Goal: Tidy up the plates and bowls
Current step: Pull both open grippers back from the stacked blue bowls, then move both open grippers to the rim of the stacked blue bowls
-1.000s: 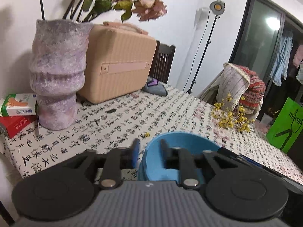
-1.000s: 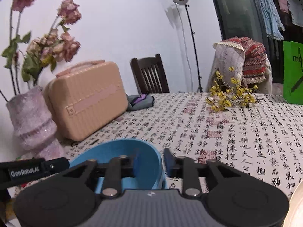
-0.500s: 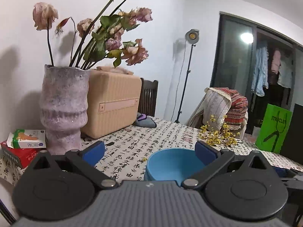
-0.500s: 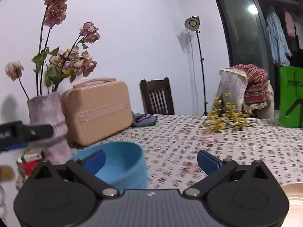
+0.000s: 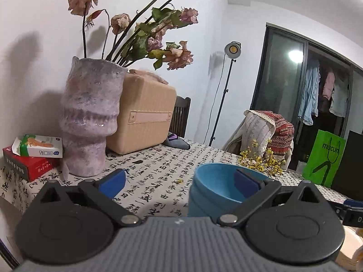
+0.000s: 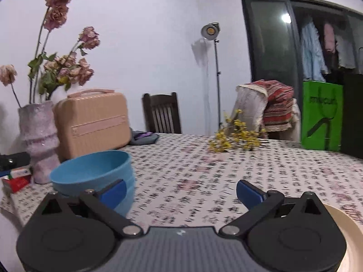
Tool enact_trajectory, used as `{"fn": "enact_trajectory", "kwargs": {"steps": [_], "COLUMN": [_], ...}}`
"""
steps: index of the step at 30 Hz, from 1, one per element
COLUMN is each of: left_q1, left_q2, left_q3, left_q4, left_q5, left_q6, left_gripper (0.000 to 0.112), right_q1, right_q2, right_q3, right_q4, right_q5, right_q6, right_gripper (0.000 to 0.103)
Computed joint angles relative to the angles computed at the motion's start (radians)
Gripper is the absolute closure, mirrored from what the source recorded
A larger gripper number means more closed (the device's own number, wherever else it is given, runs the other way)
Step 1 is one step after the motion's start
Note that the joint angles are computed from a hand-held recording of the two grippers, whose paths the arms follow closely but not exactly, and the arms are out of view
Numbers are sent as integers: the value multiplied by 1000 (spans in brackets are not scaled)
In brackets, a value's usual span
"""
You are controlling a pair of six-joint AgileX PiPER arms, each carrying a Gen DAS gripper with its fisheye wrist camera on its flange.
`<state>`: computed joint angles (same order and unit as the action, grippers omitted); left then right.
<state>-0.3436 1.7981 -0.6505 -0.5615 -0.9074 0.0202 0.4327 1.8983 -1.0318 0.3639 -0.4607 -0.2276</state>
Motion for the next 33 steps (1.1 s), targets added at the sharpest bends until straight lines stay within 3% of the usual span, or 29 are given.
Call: {"fn": "enact_trajectory", "kwargs": {"steps": [5,8,11,19,22,24,28,33], "left_q1": [83,150,204,282,302,312,314,316], "left_q2": [23,44,68,139,185,212,224,206], "left_q3": [-57,-138,-232,-492,-604,-665,-720,-696], "left_q4": [132,264,394,807,1051,1208,1376,1408], "left_q5": [34,124,220,402,470,489,514,471], "left_q6": [-17,-83,-152,-418,-651,-814,-992,-1042], "left_gripper": [9,9,9,9,9,9,9,9], "right_q1": [-6,-7,-1,18,19,28,40,65], "right_q2": [31,62,97,149,148,145,133,123], "right_q3": [-61,-127,-208,-322,-335,-340,-356,-383], "right_q4": [76,162,342,723,835,911,1037,1124], "right_q5": [70,106,135,88,78,61,63,58], "right_q6": [-100,-186,-341,-629,-696,-753,-859,-933], "right_gripper": [0,0,0,0,0,0,0,0]}}
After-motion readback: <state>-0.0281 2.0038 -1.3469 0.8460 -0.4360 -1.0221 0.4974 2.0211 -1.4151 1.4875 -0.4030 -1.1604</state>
